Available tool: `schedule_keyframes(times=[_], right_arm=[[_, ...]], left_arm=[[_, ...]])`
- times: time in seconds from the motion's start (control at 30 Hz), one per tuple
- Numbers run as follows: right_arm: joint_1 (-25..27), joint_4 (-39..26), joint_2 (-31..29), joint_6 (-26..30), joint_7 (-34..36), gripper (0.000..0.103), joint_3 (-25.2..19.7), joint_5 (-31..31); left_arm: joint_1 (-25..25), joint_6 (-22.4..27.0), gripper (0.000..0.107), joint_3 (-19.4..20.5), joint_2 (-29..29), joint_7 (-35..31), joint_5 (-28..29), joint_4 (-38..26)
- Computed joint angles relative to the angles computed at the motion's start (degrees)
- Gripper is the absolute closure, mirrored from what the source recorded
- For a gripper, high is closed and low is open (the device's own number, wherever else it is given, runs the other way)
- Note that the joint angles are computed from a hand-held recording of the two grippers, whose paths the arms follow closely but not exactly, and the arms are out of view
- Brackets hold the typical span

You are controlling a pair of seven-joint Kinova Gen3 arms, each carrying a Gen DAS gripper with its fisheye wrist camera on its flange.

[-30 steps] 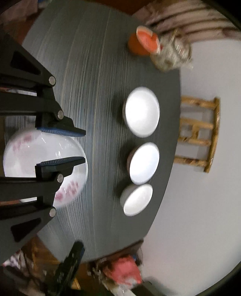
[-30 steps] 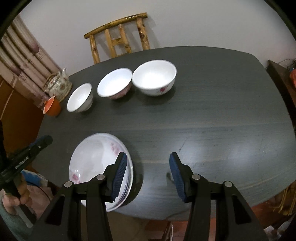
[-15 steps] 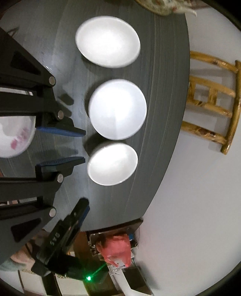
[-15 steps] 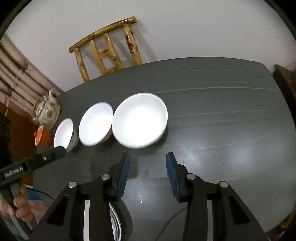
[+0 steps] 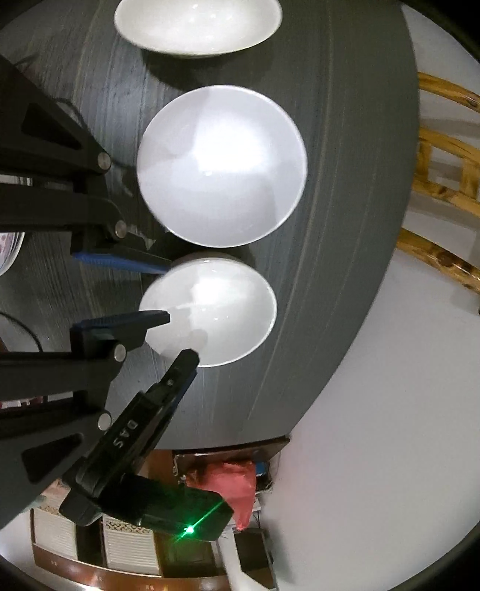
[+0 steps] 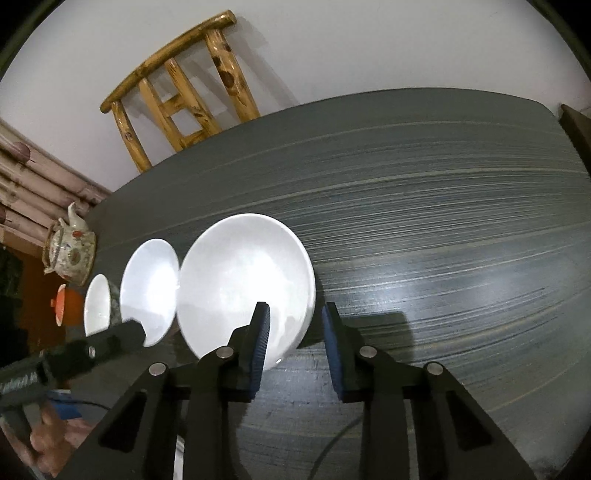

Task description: Organize plates and bowls

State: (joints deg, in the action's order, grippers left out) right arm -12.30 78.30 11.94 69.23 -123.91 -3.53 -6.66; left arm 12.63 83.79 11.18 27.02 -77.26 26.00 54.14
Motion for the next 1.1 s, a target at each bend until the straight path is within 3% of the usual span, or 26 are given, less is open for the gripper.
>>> schedule_keyframes(times=[0.33, 0.57, 0.77, 1.1], right_arm=[[0.86, -0.07, 2.29, -0.72, 0.87, 0.087, 0.28, -0.53], [0.14, 0.47, 2.85, -1.48, 1.13, 0.093, 0.21, 0.91], [-2.35, -0.12, 2.80, -0.30, 0.38, 0.093, 0.30, 5.40], [-1.03, 3.24, -0.48, 0.84, -0.49, 0.093, 0.42, 4.19]], left_arm=[[2.96, -0.10, 0.088, -0.70, 1.42, 4.94, -3.09, -0.59], [4.49, -2.83, 0.088, -1.10, 1.18, 6.05, -5.49, 0.85], [5.99, -3.82, 0.091, -1.09, 1.61, 6.16, -7.75, 1.13], [6.98, -2.32, 0.092, 0.02, 0.68, 4.11, -7.37, 2.47]])
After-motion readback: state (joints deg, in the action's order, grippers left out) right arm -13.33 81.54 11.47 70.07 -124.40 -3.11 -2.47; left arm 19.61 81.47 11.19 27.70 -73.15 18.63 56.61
